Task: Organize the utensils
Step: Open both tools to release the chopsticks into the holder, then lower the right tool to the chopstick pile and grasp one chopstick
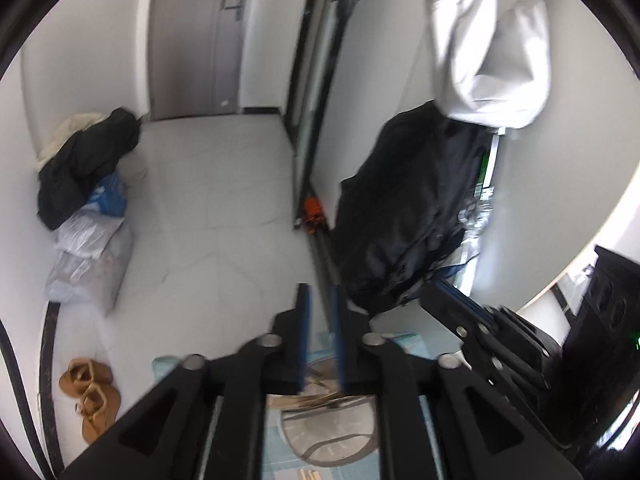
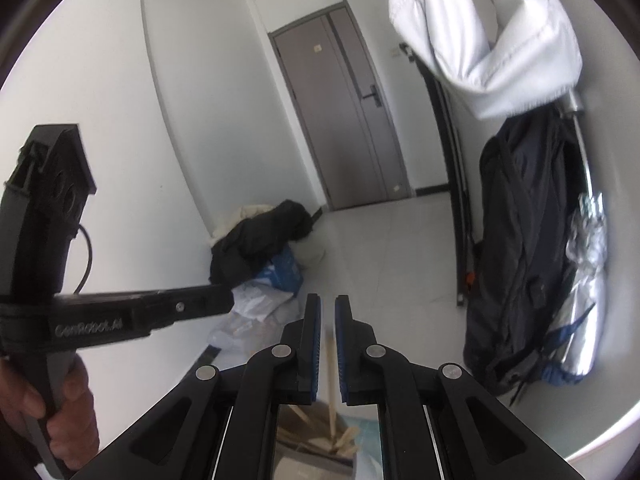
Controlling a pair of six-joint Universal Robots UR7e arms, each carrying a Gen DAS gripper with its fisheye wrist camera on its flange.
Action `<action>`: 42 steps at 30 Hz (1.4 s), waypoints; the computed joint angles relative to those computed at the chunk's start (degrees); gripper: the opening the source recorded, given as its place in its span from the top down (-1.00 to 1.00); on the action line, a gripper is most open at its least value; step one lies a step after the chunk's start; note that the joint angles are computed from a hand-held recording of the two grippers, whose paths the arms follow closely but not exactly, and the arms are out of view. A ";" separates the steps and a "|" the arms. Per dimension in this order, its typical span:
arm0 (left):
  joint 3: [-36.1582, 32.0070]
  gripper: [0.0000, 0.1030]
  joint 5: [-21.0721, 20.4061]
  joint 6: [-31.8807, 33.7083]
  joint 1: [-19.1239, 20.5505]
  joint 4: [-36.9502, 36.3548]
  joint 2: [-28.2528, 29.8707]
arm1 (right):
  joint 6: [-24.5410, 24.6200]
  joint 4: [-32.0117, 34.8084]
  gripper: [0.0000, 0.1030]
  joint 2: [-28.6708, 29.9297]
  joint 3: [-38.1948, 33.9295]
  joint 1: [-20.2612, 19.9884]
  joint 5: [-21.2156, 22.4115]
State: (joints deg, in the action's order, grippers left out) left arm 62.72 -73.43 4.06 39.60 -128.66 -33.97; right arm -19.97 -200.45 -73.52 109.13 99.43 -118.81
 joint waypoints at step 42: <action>37.98 -0.79 17.38 -2.43 -6.53 -31.68 -21.15 | -3.63 -23.01 -0.51 1.61 16.65 15.52 -23.01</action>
State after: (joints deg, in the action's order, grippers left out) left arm 100.70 -56.05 1.63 33.07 -160.34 -55.11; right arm -23.60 -223.47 -71.91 125.78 114.95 -141.82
